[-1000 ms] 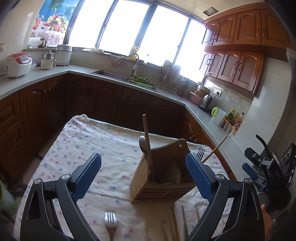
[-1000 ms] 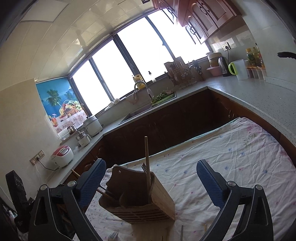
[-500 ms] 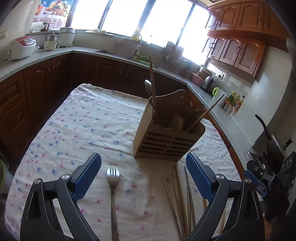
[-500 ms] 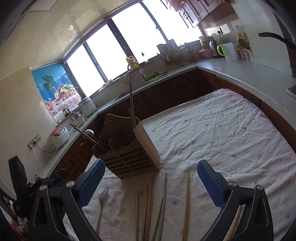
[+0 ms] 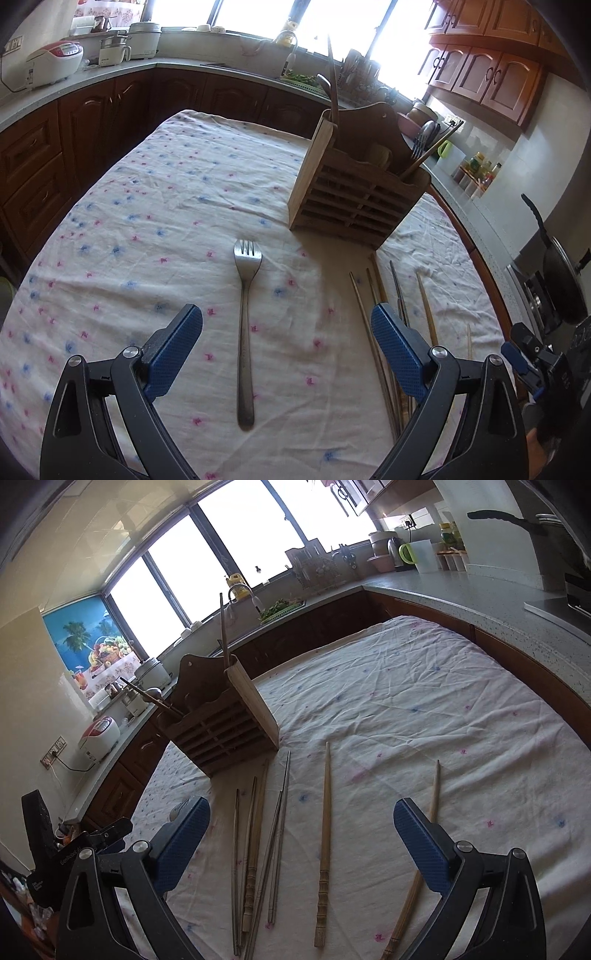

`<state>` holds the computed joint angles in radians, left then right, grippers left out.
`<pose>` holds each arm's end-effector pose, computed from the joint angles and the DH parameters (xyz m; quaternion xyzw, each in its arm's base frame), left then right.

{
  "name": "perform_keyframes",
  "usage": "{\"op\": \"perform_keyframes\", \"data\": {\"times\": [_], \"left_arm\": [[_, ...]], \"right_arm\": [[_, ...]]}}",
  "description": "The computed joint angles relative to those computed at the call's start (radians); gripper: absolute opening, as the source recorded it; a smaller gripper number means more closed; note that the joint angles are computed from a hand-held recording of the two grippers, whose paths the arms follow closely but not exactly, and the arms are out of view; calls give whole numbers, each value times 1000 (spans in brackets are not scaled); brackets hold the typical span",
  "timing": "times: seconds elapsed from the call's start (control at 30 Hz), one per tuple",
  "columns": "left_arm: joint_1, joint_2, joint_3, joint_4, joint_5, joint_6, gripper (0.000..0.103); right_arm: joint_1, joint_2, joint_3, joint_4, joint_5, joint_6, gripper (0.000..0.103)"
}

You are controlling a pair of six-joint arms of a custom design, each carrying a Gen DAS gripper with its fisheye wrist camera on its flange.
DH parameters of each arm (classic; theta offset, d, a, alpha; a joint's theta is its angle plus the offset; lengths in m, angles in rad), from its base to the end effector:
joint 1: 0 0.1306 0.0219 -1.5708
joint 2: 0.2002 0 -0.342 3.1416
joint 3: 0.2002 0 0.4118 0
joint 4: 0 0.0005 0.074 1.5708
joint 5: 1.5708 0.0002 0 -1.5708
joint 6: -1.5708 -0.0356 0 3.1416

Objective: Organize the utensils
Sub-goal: 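Withdraw both tools back toward the remaining chopsticks on the cloth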

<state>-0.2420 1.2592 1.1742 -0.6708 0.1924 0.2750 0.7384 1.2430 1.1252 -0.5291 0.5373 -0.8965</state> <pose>0.4578 -0.1205 0.3607 0.0230 0.9144 -0.1861 0.3588 0.3607 0.3030 0.3582 0.1861 0.8510 0.1509 0.4673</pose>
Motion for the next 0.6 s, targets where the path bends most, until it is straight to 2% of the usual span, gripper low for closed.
{"op": "perform_keyframes", "data": {"times": [0.6], "left_arm": [[-48, 74, 73, -53, -28, -44, 95]], "right_arm": [[-41, 47, 34, -14, -59, 29, 100]]}}
